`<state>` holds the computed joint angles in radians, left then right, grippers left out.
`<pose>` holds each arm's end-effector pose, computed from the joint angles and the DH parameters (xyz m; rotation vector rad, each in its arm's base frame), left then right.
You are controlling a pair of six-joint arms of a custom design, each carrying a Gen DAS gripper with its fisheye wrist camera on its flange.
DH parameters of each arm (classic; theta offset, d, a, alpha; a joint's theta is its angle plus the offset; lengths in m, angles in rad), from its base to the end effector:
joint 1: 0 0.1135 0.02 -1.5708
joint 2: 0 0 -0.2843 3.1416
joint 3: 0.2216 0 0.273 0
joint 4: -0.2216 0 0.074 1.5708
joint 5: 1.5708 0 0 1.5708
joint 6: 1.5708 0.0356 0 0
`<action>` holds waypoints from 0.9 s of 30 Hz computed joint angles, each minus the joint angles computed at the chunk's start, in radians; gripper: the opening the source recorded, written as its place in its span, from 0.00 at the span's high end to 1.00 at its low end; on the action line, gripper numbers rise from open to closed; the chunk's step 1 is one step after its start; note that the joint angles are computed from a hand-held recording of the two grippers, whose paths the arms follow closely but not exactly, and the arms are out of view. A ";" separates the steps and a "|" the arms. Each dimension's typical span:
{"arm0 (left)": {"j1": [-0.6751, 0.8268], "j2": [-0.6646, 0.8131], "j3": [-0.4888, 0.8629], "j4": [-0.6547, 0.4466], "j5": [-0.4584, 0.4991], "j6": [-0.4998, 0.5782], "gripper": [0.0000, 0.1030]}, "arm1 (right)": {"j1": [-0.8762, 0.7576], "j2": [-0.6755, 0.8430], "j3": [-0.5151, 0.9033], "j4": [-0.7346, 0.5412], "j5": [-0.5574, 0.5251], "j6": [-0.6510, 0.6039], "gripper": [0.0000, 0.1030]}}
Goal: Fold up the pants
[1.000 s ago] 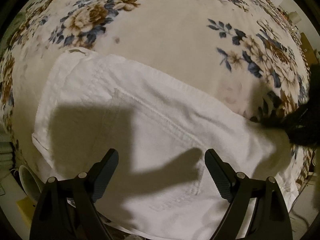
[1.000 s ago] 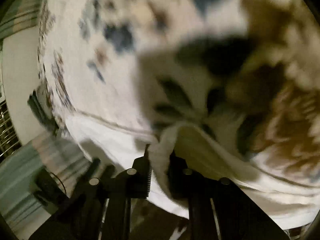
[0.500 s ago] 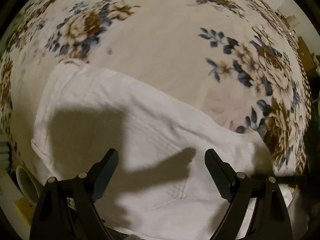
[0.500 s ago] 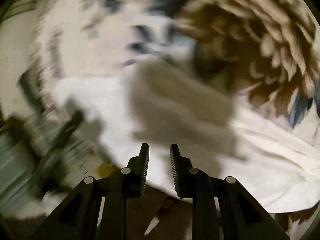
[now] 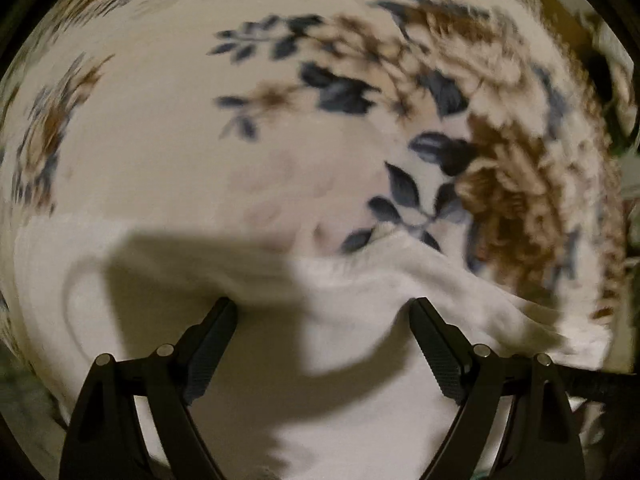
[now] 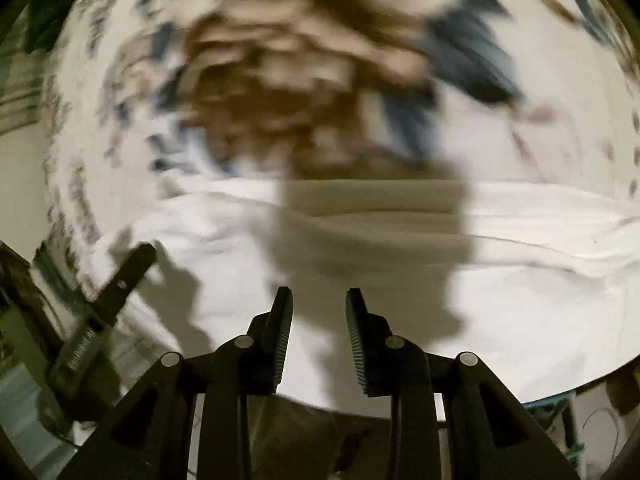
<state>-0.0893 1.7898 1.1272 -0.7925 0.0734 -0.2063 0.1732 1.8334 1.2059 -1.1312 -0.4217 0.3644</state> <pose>0.3397 -0.0330 0.1657 -0.1710 3.0302 -0.1361 0.3174 0.0703 0.1757 -0.3243 -2.7885 -0.5089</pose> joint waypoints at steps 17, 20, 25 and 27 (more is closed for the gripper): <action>0.141 -0.261 -0.143 -0.110 0.039 -0.008 0.08 | -0.196 -0.213 -0.185 0.052 -0.066 0.032 0.47; 0.260 -0.412 -0.265 -0.224 0.035 0.003 0.09 | -0.179 -0.397 -0.338 -0.003 -0.129 0.101 0.47; 0.592 -0.479 -0.428 -0.282 0.052 0.086 0.18 | -0.018 -0.652 -0.625 0.073 -0.234 0.383 0.47; 0.699 -0.466 -0.459 -0.235 0.090 0.101 0.31 | 0.080 -0.704 -0.705 0.197 -0.267 0.568 0.47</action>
<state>0.6095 1.3239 0.6683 -1.0277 0.1631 -0.1050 0.2531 1.1297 0.5010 -0.9339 -0.6889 0.9321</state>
